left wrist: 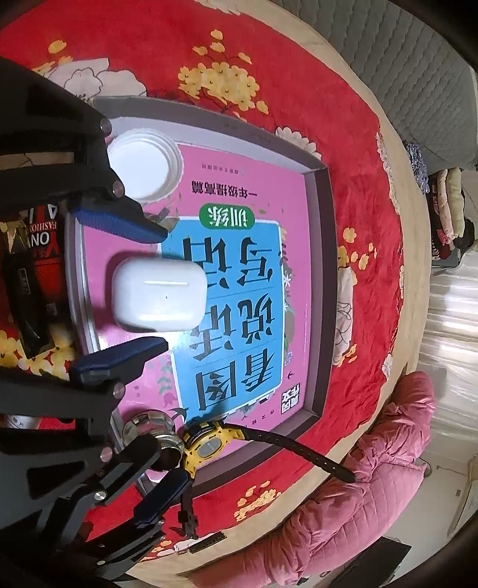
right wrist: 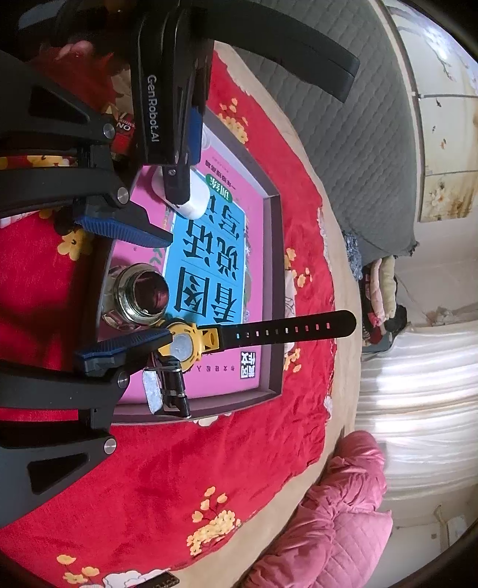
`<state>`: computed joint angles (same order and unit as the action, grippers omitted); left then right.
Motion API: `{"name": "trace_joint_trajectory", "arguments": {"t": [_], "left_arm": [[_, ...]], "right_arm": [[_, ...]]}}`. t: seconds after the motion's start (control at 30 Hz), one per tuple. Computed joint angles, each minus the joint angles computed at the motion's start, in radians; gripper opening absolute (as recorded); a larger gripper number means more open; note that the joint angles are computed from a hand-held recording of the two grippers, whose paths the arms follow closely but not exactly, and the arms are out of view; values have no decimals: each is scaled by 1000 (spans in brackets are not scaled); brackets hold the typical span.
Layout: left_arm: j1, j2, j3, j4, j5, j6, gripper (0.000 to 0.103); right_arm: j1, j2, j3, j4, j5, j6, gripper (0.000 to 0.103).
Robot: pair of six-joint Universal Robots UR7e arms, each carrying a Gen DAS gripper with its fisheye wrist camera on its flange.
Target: Organize rigid objects
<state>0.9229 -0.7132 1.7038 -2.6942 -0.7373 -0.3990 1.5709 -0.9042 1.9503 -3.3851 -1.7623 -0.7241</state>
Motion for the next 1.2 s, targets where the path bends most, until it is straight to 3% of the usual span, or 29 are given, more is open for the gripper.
{"name": "trace_joint_trajectory", "arguments": {"t": [0.2,0.5,0.77,0.9,1.2], "left_arm": [[-2,-15,16,-5,-3,-11,53],[-10,-34,40,-26,-11,-3,59],[-22,-74,92,-50,18,-40,61],[-26,-94,111,-55,30,-50,66],[-32,-132,148,-42,45,-74,66]], "right_arm": [[2,-2,12,-30,11,-12,57],[7,-8,22,-49,20,-31,60],[11,-11,34,-71,25,-41,64],[12,-11,38,-84,27,-46,64],[13,-31,65,-108,50,-63,71]]}}
